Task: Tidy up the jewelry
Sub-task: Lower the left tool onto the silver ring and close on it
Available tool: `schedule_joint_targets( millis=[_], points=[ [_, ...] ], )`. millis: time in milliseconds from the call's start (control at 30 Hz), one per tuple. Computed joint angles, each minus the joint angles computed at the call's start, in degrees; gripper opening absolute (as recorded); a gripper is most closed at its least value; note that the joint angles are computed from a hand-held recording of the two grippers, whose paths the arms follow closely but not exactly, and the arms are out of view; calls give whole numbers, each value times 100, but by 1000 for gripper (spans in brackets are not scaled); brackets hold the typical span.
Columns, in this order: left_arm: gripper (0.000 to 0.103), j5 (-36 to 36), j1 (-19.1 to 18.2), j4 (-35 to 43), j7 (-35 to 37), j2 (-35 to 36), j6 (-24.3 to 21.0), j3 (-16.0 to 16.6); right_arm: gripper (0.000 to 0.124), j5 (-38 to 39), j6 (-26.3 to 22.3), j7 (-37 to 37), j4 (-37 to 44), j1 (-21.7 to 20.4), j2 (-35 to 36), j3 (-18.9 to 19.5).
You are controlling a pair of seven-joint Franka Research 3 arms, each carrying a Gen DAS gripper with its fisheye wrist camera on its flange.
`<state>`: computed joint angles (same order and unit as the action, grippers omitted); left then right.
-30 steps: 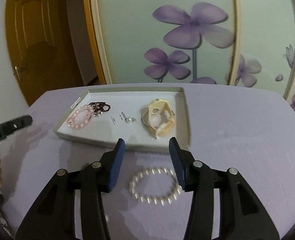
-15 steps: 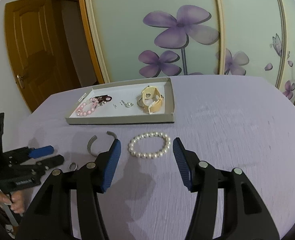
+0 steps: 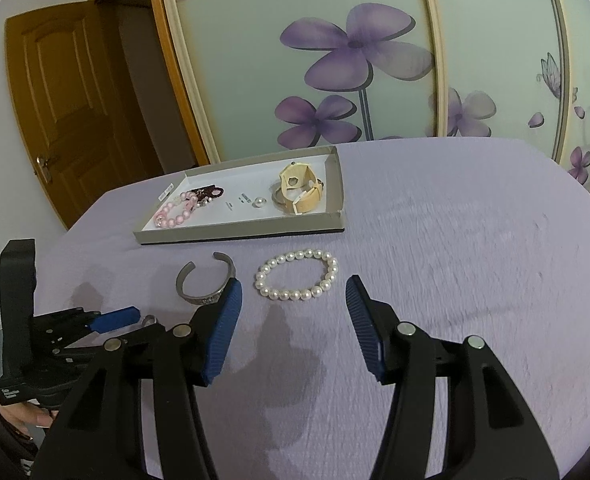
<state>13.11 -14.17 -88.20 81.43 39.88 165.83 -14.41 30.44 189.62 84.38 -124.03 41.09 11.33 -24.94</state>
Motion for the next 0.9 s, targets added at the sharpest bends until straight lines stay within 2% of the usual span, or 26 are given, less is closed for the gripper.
schedule_joint_targets(
  millis=[300, 500, 900],
  points=[
    [37, 181, -250, 149, -346, 52, -79, 242, 56, -146, -12, 83, 22, -490, -19, 512],
    [22, 384, -385, 189, -570, 43, -137, 403, 56, -235, -29, 127, 19, -565, -40, 625],
    [21, 326, -178, 99, -585, 6, -49, 253, 56, -545, -86, 328, 28, -609, -45, 750]
  ],
)
